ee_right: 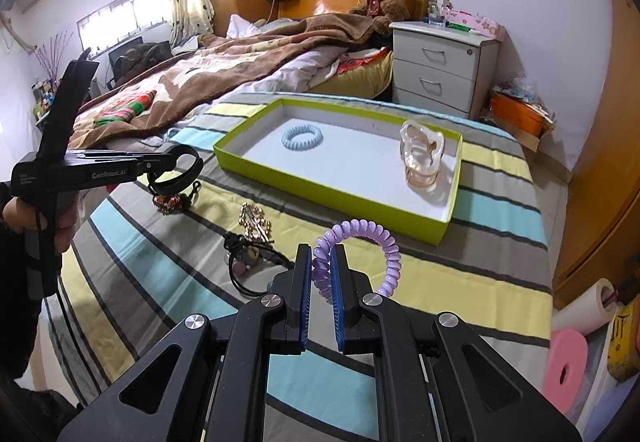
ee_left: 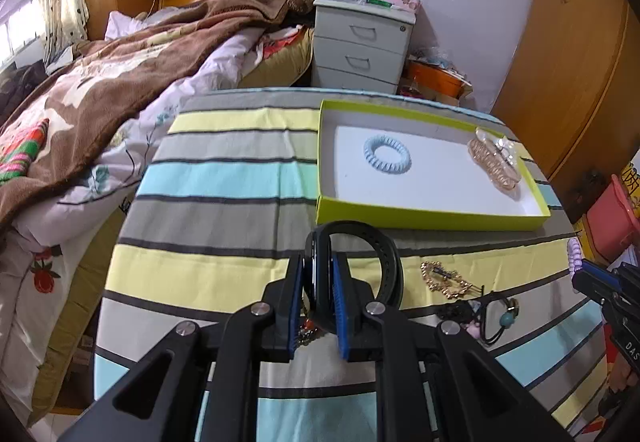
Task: Organize jewelry
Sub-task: 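Carry both items into the green tray and open both grippers to release them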
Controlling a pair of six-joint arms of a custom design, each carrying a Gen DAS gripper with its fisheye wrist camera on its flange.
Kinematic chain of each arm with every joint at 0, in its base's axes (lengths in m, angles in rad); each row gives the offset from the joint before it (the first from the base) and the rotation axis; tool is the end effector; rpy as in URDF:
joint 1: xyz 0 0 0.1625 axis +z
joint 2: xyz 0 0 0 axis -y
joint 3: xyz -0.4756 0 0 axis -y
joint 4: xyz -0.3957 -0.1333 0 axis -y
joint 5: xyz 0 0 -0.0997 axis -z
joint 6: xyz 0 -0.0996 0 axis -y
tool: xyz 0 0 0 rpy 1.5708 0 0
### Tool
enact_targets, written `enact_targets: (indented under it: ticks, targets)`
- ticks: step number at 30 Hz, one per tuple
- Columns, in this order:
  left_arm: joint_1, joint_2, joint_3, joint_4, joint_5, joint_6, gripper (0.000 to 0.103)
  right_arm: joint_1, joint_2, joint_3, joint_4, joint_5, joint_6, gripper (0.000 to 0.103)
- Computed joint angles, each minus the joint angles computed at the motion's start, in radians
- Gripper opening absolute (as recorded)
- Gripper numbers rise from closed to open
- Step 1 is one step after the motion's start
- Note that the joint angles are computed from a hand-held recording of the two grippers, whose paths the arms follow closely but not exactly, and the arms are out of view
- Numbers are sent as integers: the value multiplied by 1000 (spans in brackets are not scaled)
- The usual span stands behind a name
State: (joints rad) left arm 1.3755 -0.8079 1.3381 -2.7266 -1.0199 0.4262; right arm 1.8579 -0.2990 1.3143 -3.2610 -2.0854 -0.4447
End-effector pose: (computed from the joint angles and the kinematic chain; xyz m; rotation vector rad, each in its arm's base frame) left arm 0.0266 -0.8213 0.2958 0.5340 2.3925 -0.7048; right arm 0.3060 -0.7388 -0.0390 0.6697 -2.3842 0.8115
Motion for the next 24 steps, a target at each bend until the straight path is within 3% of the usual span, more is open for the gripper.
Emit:
enact_targets:
  ticks: [14,24]
  targets:
    - [-39,5,-56,14,-46,12,15,24,-3,-63,-2,-33,-31,10]
    - [-48,97,-213,117,-85,-21,15,10,55,-232,132,-43,-12,10]
